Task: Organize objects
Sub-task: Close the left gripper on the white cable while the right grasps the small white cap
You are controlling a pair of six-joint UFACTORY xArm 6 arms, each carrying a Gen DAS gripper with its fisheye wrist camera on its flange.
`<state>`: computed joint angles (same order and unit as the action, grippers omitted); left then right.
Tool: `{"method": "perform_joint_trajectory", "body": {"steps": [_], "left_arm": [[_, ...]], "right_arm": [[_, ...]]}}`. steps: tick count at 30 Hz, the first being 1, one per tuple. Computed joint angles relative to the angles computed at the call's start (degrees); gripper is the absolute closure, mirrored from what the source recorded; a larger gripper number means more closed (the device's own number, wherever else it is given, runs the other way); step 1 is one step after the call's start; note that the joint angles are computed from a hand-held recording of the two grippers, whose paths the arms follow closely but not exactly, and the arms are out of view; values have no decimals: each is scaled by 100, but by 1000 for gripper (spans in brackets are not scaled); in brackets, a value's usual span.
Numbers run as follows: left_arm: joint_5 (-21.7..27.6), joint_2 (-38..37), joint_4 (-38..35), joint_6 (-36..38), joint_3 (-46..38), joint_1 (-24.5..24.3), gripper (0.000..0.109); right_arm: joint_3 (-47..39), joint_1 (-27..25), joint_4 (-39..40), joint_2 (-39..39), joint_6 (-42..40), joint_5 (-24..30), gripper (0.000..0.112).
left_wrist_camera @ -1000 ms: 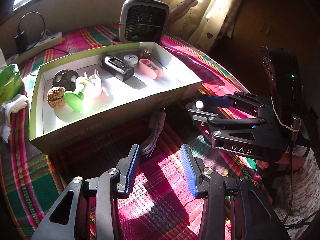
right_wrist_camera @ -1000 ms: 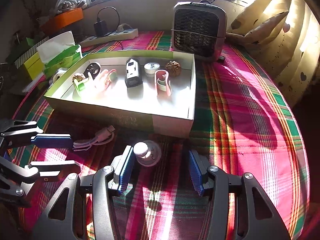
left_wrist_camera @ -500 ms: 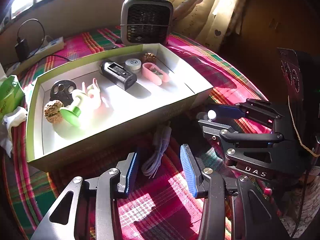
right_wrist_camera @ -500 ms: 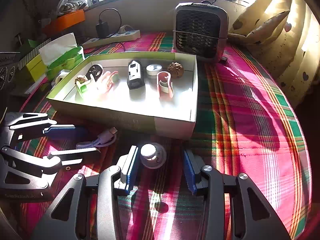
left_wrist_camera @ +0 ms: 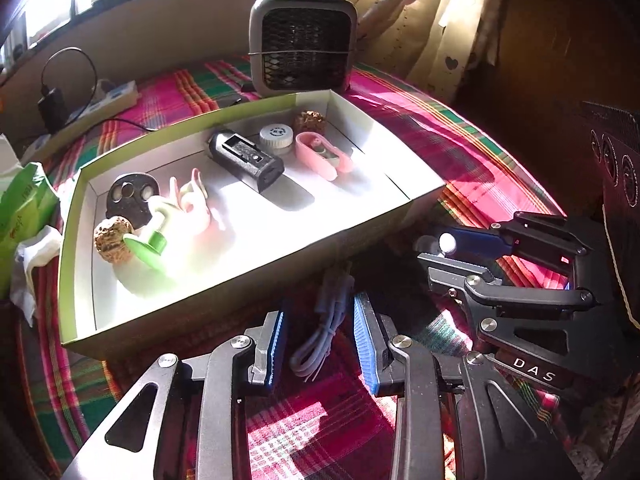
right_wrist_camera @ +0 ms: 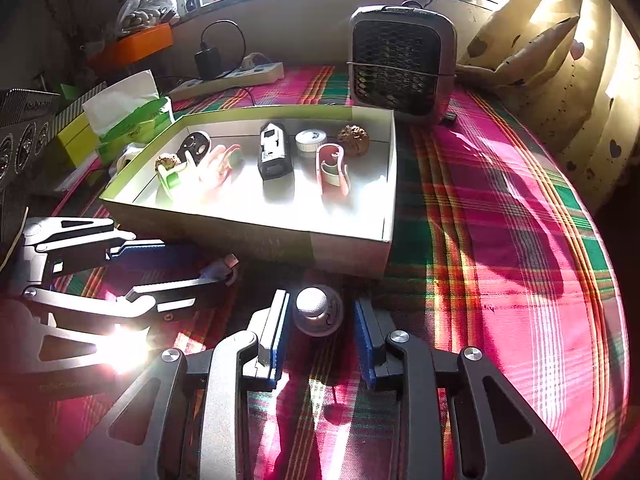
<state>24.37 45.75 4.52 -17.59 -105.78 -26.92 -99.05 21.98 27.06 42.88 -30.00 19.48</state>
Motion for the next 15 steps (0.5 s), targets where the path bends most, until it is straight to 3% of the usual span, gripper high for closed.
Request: {"method": "perform_joint_trajectory", "body": {"steps": [15], "left_arm": [[-46,-8,-74,-45,30,-26,92]], "right_arm": [[31,4,113,-21,-104,-6,85]]}}
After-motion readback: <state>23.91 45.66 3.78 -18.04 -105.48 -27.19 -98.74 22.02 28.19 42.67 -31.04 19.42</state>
